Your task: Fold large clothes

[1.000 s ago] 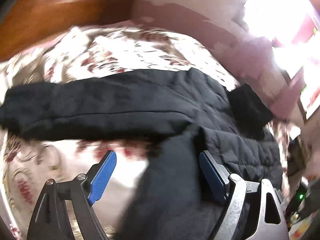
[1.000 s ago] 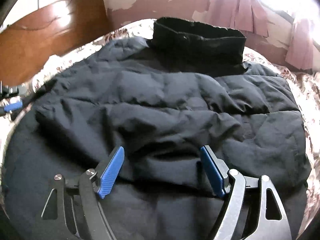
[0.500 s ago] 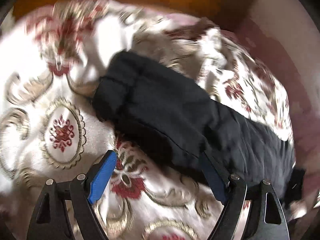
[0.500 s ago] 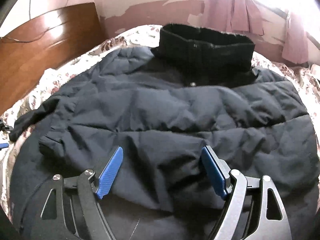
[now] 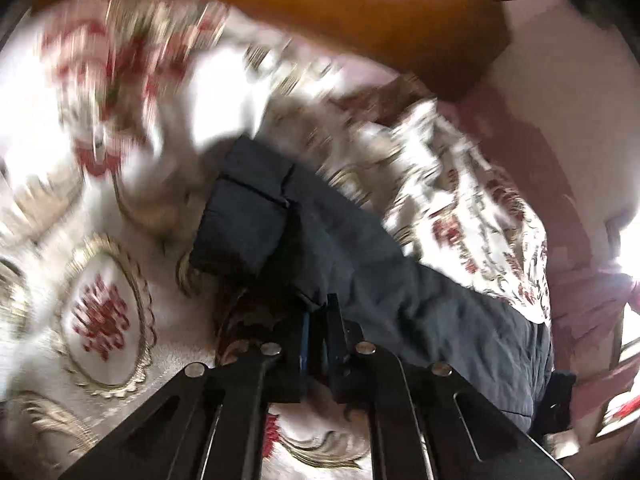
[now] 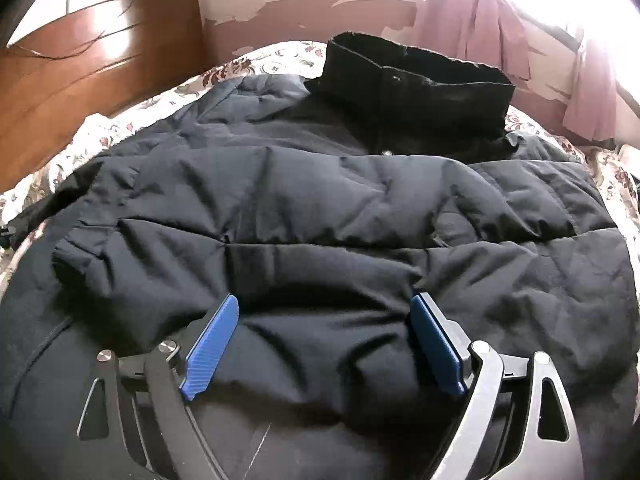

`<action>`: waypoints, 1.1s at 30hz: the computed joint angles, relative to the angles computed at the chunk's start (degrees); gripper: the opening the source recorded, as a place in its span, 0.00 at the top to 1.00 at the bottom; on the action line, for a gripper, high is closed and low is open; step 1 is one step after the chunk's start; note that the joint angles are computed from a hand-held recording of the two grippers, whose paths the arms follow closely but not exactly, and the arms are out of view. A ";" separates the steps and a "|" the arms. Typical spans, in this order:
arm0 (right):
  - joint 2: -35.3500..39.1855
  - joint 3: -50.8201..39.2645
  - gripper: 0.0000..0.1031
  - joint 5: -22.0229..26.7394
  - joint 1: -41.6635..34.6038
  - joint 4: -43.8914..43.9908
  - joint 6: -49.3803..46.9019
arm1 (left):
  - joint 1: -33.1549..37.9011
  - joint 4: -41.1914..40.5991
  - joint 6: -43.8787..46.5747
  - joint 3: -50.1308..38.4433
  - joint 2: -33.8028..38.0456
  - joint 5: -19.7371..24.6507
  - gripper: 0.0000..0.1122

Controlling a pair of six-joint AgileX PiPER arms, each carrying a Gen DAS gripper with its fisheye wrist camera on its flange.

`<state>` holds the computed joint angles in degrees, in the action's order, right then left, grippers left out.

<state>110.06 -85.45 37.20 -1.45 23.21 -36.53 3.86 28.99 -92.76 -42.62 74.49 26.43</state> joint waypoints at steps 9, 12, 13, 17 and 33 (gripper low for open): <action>-6.46 2.36 0.18 6.39 -6.64 11.20 -10.78 | -29.67 27.68 4.63 -31.53 4.79 35.31 0.96; -7.84 2.05 0.18 8.49 -9.24 13.05 -12.51 | -37.11 30.37 14.56 -44.34 11.06 39.85 0.96; -8.07 1.68 0.18 9.47 -10.31 13.79 -13.09 | -39.06 30.75 17.18 -47.70 12.76 40.65 0.96; -8.71 0.08 0.18 13.10 -15.17 16.56 -15.62 | -44.45 27.96 27.12 -62.35 21.11 39.14 0.96; -0.10 -11.83 0.18 29.24 -31.88 24.51 -18.23 | -52.17 4.11 41.82 -83.84 43.73 29.20 0.96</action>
